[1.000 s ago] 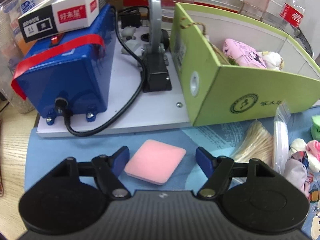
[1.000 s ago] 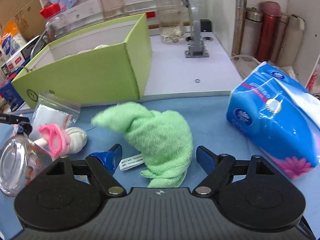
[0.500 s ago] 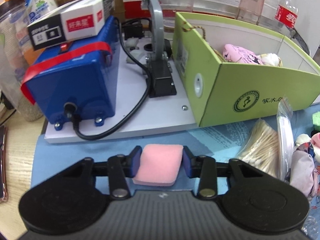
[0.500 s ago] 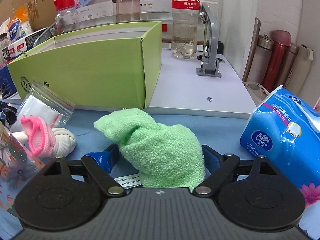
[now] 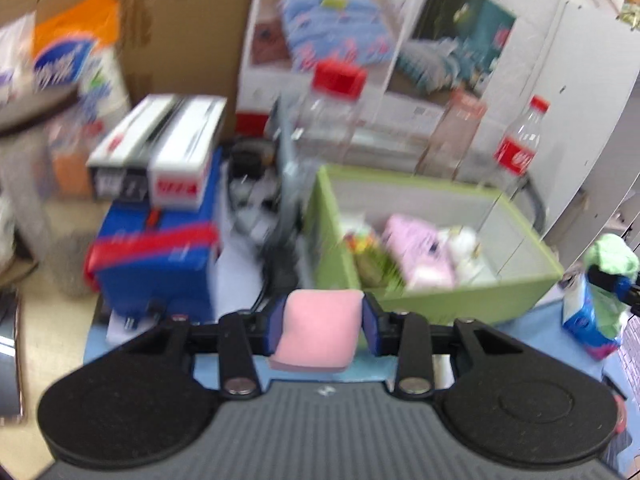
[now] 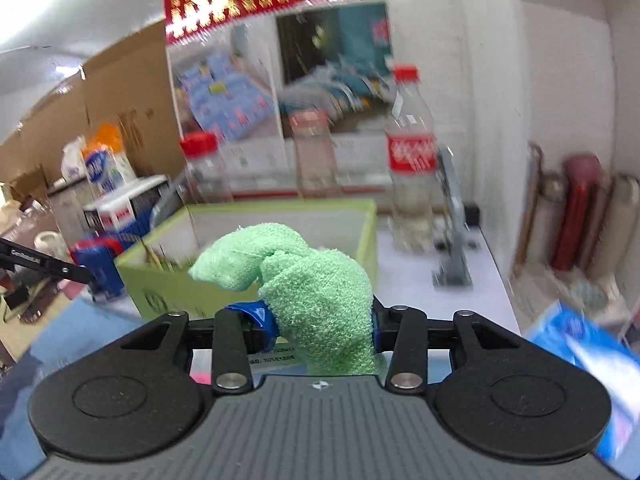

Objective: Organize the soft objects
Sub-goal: 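Carry sponge and green towel over the green box and open both tools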

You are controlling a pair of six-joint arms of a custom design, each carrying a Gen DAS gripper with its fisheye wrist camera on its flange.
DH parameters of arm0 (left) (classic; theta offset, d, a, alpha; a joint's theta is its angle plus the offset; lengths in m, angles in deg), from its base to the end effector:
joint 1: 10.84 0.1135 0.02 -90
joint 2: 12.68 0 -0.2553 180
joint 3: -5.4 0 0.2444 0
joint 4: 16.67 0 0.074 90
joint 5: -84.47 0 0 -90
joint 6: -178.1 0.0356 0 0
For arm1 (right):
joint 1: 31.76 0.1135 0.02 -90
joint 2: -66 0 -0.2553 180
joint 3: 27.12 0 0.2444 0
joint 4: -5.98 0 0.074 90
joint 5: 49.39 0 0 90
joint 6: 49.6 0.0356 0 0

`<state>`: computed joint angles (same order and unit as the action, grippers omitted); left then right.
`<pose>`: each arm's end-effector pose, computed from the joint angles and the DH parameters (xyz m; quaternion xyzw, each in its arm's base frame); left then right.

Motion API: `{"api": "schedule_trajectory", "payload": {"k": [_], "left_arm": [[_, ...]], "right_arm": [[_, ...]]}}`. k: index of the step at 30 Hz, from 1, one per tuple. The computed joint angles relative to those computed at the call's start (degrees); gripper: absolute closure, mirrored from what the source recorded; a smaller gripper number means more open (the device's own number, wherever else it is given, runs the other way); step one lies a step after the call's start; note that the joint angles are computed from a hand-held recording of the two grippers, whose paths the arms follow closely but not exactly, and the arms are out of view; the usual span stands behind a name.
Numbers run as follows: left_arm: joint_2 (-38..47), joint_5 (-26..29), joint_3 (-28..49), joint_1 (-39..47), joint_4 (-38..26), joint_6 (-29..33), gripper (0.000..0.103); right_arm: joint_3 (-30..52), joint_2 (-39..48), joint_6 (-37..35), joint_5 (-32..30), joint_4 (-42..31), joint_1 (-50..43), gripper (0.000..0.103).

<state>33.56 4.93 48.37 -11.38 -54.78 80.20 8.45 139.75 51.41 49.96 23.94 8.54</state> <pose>0.1692 -0.0081 0.2119 -0.0208 0.9081 -0.1130 0.4027 0.1891 0.1528 0.1698 -0.1616 0.8027 0.1866 0.5428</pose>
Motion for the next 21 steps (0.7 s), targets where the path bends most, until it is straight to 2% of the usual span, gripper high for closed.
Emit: {"api": "schedule_trajectory", "payload": {"k": [5,9,11,14,21], "left_arm": [[17.5,-3.5,9.8,-8.3,9.2,-4.8,0.065],[29.2,-6.1,15.5,-12.4,13.3,-5.4,0.064],[33.5,-6.6,17.5,-13.2,14.1,-5.3,0.055],[36.9,-7.4,18.3,-14.0,15.5,-5.8,0.043],[32.2,-10.5,14.3,-15.6,16.8,-6.1,0.039]], "right_arm": [[18.4,14.4,-3.5,-4.4,-5.8,-3.0,0.076],[27.3,23.2,-3.8,-7.8,-8.2,-5.3,0.071],[30.9,27.3,-2.9,-8.3,-9.4,-5.7,0.068],[36.6,30.9,0.6,-7.1,-17.0,-5.8,0.062],[30.1,27.5,1.9,-5.7,-7.1,-4.7,0.051]]}}
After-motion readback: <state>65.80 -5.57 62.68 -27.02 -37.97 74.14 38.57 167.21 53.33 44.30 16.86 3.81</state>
